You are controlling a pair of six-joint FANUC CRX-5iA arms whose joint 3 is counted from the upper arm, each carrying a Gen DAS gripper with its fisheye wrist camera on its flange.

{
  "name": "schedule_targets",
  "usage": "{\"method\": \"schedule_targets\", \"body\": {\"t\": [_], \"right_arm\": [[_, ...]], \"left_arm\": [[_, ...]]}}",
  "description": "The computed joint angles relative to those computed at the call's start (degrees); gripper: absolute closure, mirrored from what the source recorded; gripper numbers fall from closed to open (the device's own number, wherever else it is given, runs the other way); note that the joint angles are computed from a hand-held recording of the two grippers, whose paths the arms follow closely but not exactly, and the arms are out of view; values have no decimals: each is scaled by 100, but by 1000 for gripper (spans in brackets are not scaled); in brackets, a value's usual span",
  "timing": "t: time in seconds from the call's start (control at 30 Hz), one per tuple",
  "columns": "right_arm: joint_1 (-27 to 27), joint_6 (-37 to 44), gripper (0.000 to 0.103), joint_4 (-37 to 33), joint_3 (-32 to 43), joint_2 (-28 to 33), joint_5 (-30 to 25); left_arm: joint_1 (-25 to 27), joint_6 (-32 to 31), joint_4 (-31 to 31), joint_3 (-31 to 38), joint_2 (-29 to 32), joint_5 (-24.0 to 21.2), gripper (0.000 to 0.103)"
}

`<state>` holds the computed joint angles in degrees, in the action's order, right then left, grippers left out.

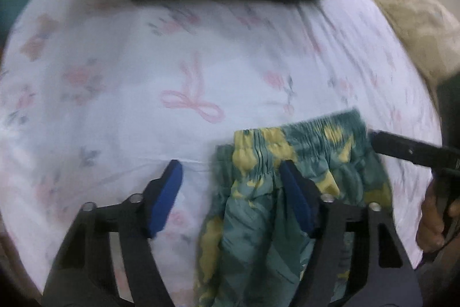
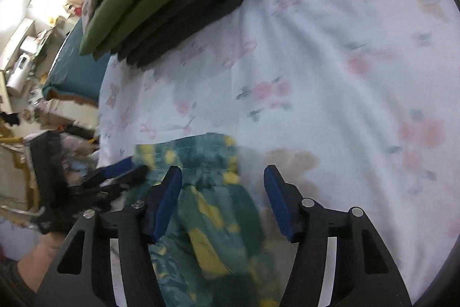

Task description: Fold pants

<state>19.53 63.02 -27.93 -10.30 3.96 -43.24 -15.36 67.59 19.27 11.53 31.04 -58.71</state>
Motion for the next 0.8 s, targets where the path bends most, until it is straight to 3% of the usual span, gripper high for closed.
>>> {"method": "schedule_targets", "body": {"t": [0.03, 0.07, 0.1, 0.13, 0.2, 0.37, 0.47, 0.67, 0.8], "right_arm": [[-57, 176, 45, -138, 140, 150, -187], [-4, 113, 53, 23, 246, 282, -340], [120, 76, 74, 270, 295, 330, -363], [176, 77, 76, 408, 319, 335, -385], [395, 41, 82, 953, 323, 250, -361], [550, 64, 83, 1634, 437, 12, -212], [770, 50, 83, 2111, 397, -190, -200], [1508, -363, 83, 3191, -284, -1009, -143], [2288, -1178, 83, 4060, -980, -1799, -259]], "left_arm": [[12, -223, 156, -16, 26, 21, 52], [53, -515, 434, -10, 83, -87, 75], [56, -545, 413, 25, 76, -93, 85], [68, -608, 466, 65, 58, -125, 88], [117, -844, 735, -8, -35, -79, 89], [116, -1729, 1262, -475, -590, 716, 89], [113, -2017, 1404, -753, -918, 908, 89], [81, -2633, 1088, -1367, -1860, 893, 89], [162, -3162, 1008, -2030, -2652, 842, 88]]}}
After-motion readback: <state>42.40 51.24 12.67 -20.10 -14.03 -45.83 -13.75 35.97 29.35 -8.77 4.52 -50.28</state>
